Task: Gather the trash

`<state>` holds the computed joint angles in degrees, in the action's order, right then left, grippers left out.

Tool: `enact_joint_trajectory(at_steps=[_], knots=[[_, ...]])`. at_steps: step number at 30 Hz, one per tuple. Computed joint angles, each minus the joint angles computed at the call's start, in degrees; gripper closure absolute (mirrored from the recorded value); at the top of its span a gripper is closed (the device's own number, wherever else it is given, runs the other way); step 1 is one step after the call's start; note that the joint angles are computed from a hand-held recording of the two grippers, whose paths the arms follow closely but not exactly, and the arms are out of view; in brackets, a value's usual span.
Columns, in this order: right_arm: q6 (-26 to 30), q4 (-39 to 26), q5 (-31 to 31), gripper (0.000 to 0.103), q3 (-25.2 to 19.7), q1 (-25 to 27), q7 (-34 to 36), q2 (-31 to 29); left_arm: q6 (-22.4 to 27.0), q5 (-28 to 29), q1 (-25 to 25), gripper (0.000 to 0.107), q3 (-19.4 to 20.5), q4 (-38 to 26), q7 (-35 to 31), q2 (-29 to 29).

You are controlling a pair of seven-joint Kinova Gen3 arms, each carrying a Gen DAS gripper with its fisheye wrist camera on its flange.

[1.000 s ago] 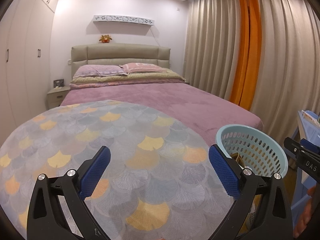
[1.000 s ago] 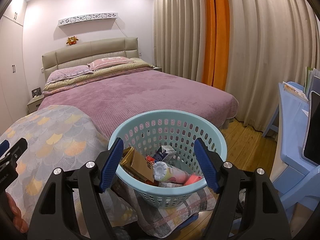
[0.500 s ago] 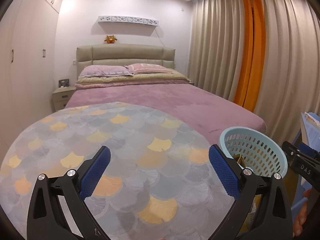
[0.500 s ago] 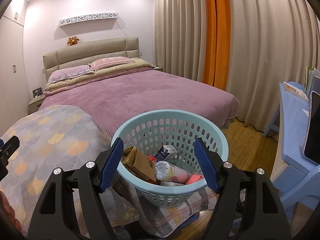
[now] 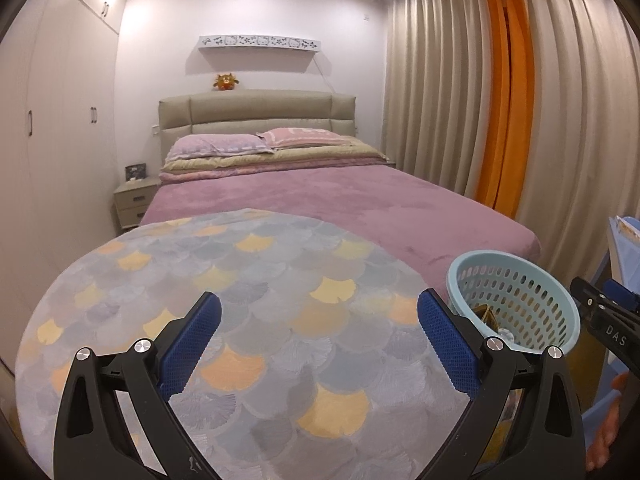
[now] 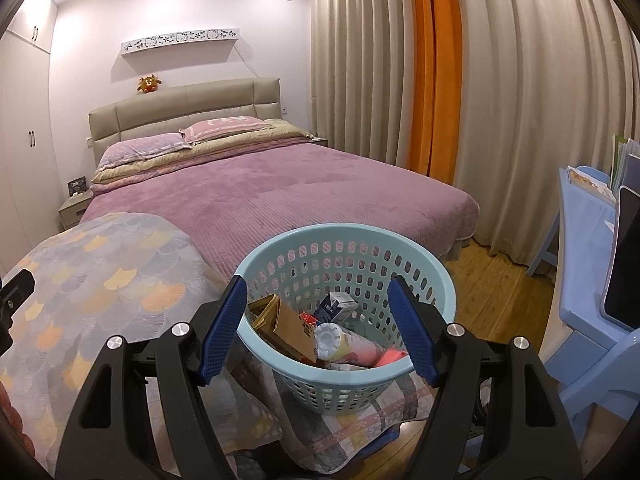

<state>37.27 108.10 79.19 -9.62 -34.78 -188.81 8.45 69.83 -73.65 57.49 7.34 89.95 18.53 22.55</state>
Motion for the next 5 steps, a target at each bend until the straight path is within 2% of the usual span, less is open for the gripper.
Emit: enact_joint_trajectory(at_steps=[5], knots=[[0.3, -0.51, -0.92, 0.034, -0.3, -0.31, 1.29, -0.22, 1.11, -0.39, 0.51, 0.012, 0.17, 0.53, 0.04, -0.64]])
